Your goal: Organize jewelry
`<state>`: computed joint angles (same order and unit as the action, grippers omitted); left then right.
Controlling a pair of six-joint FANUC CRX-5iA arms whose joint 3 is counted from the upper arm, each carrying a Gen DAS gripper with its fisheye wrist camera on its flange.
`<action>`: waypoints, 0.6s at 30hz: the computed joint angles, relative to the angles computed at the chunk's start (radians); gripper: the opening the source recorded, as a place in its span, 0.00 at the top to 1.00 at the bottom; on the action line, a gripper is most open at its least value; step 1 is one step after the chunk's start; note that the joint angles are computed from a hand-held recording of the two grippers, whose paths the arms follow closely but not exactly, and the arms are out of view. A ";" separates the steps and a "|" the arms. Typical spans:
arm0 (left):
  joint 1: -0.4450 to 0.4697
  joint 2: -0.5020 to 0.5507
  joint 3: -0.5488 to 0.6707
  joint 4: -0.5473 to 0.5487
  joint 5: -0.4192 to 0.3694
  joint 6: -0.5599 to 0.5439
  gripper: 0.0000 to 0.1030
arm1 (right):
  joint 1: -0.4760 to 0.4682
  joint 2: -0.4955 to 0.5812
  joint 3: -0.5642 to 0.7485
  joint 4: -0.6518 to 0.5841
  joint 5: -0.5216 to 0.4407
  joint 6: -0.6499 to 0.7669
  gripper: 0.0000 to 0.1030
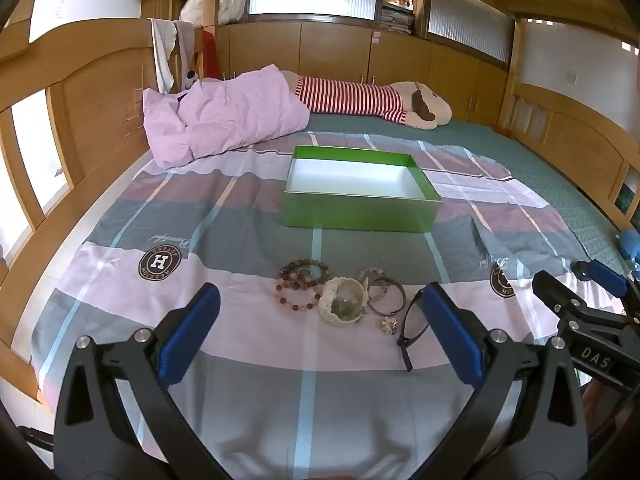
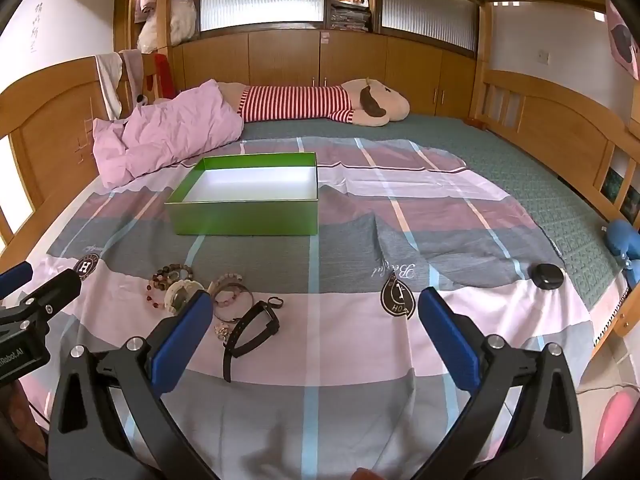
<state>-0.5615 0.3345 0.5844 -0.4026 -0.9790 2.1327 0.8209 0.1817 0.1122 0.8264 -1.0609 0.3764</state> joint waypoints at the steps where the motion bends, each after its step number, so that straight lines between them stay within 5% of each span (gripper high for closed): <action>1: 0.001 -0.001 -0.001 0.000 0.000 0.000 0.04 | 0.001 -0.001 -0.001 0.001 0.000 -0.001 0.02; 18: 0.004 -0.004 -0.003 0.002 0.000 -0.002 0.04 | -0.003 -0.010 -0.016 0.015 0.008 -0.011 0.02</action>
<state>-0.5576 0.3303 0.5813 -0.4006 -0.9795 2.1308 0.8180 0.1718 0.0966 0.8417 -1.0529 0.3658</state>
